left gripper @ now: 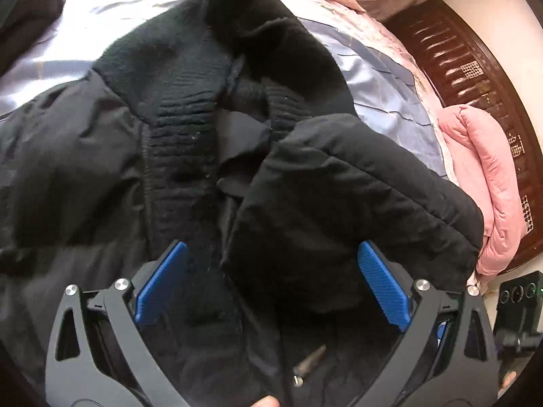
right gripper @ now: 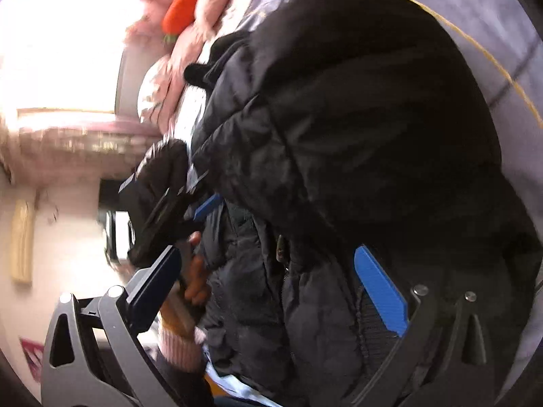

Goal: Fold large clothes

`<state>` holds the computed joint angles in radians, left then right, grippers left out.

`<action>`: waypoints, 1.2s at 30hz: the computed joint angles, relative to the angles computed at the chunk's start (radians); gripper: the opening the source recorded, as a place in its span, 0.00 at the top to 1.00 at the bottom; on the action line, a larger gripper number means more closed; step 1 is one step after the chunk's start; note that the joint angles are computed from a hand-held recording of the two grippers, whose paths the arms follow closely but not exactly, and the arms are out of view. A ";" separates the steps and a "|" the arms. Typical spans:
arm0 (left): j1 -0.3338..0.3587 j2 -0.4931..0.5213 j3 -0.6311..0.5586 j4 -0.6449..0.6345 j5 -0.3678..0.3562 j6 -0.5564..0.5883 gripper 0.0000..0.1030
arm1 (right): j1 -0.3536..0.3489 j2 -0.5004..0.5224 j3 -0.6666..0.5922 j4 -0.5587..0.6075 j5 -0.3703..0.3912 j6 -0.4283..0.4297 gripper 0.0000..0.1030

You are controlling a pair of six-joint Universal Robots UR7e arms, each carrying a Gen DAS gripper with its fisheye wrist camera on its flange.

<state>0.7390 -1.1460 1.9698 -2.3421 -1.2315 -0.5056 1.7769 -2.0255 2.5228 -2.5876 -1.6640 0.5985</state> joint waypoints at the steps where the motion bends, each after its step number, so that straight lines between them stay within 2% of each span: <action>1: 0.003 0.007 0.005 -0.029 -0.005 0.021 0.03 | 0.006 0.007 -0.006 0.010 0.001 -0.013 0.01; 3: 0.023 0.015 0.015 -0.096 -0.073 0.072 0.38 | 0.014 0.024 -0.024 0.045 -0.005 -0.032 0.01; 4: 0.029 0.018 0.015 -0.102 -0.102 0.061 0.73 | 0.016 0.031 -0.025 0.053 -0.018 -0.038 0.01; 5: 0.033 0.018 0.013 -0.099 -0.115 0.031 0.86 | 0.019 0.029 -0.020 0.061 -0.035 -0.040 0.01; 7: 0.045 0.001 0.022 -0.120 -0.175 -0.002 0.93 | 0.037 0.050 -0.032 0.084 -0.078 -0.021 0.01; 11: 0.008 -0.063 0.044 -0.065 -0.147 -0.024 0.96 | 0.079 0.068 -0.048 0.102 -0.144 0.013 0.01; 13: -0.010 -0.111 0.060 -0.022 -0.106 -0.094 0.96 | 0.122 0.068 -0.061 0.099 -0.208 0.033 0.01; 15: -0.054 -0.182 0.078 0.055 -0.020 -0.172 0.96 | 0.160 0.060 -0.071 0.086 -0.280 0.043 0.01; 16: -0.096 -0.224 0.089 0.111 0.055 -0.216 0.96 | 0.189 0.063 -0.081 0.081 -0.333 0.047 0.01; 18: -0.160 -0.296 0.108 0.213 0.141 -0.300 0.96 | 0.239 0.071 -0.094 0.065 -0.418 0.040 0.01; 19: -0.175 -0.321 0.114 0.251 0.146 -0.346 0.96 | 0.260 0.078 -0.096 0.044 -0.451 0.028 0.01; 21: -0.182 -0.368 0.138 0.345 0.106 -0.454 0.95 | 0.280 0.095 -0.098 -0.004 -0.465 -0.014 0.01; 24: -0.162 -0.392 0.184 0.452 0.021 -0.589 0.93 | 0.241 0.149 -0.078 -0.089 -0.398 -0.093 0.01; 26: -0.161 -0.411 0.213 0.454 0.006 -0.638 0.89 | 0.217 0.201 -0.085 -0.059 -0.409 -0.093 0.01; 27: -0.167 -0.414 0.208 0.457 0.025 -0.645 0.87 | 0.200 0.241 -0.101 0.017 -0.448 -0.065 0.01; 29: -0.220 -0.418 0.172 0.543 0.144 -0.677 0.69 | 0.156 0.273 -0.103 0.086 -0.464 -0.038 0.01; 31: -0.293 -0.411 0.124 0.721 0.304 -0.770 0.65 | 0.144 0.278 -0.087 0.055 -0.480 -0.043 0.01; 32: -0.325 -0.425 0.120 0.765 0.374 -0.802 0.66 | 0.153 0.280 -0.094 0.066 -0.490 -0.038 0.01; 34: -0.367 -0.460 0.126 0.728 0.447 -0.755 0.66 | 0.195 0.263 -0.105 0.045 -0.496 -0.015 0.04; 36: -0.383 -0.466 0.156 0.541 0.436 -0.577 0.66 | 0.237 0.262 -0.104 -0.049 -0.474 -0.067 0.04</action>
<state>0.3558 -1.6118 2.1259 -1.8006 -0.7954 -1.0823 2.0139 -1.7635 2.4192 -2.6363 -2.1381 0.5310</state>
